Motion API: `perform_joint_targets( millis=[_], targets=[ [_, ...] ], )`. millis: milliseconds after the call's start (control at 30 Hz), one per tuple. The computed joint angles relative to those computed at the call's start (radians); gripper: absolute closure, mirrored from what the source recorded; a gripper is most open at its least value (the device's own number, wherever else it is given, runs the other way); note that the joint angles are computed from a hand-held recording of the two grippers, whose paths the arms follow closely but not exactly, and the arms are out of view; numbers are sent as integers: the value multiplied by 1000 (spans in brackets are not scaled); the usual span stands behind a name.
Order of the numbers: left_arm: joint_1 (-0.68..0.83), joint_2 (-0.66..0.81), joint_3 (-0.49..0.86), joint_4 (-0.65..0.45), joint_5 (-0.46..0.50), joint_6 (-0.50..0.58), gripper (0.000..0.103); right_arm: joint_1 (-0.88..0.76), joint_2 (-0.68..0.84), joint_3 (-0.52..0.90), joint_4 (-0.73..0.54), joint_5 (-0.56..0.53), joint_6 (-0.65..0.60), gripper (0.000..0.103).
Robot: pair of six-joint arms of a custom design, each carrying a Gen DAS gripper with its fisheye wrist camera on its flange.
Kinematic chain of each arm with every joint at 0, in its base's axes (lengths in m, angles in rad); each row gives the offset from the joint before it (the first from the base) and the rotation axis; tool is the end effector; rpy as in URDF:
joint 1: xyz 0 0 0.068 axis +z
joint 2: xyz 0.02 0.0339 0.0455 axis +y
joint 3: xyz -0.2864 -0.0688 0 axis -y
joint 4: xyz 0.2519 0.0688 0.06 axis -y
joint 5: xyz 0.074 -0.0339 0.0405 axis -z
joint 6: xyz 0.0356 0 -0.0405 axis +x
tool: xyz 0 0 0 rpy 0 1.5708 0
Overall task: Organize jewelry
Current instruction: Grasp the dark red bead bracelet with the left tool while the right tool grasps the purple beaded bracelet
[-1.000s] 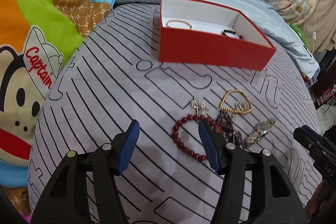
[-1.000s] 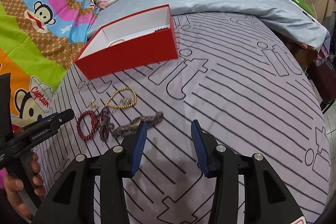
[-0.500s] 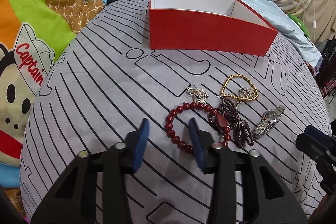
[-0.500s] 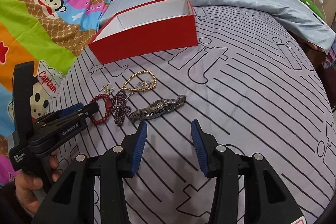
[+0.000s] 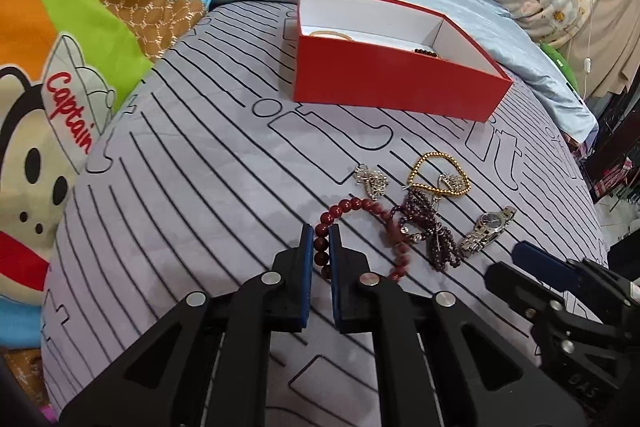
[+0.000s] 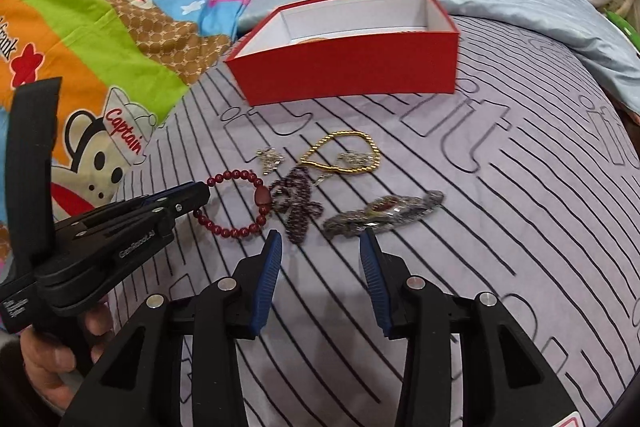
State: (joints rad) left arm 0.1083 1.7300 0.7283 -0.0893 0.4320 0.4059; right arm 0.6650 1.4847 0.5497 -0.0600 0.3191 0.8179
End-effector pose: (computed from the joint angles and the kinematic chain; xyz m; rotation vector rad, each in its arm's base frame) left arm 0.3006 0.0177 0.1221 0.5129 2.4989 -0.3821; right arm 0.2051 0.1467 0.1414 0.3098 2.4845 0.2034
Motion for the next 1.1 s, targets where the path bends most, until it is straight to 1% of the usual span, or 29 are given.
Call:
perform_joint_targets(
  millis=[33,67,267,500,633,867,1100],
  targets=[
    [8,-7,-3,-1,-4,4,96,1,15,13,2,-3,-7,71],
    [22,-8,1,-14,3,13,96,0,31,25,8,-7,-16,72],
    [73,14,23,-53,8,38,96,-11,126,90,26,-23,-52,72],
    [89,33,22,-51,1,49,96,-40,205,124,46,-42,-72,77],
    [88,39,19,-45,-2,51,96,-51,226,121,65,-61,-72,92],
    [81,40,14,-42,-3,53,96,-48,193,95,85,-57,-51,97],
    [66,-9,18,-81,25,55,96,-37,49,32,64,-27,-16,97]
  ],
)
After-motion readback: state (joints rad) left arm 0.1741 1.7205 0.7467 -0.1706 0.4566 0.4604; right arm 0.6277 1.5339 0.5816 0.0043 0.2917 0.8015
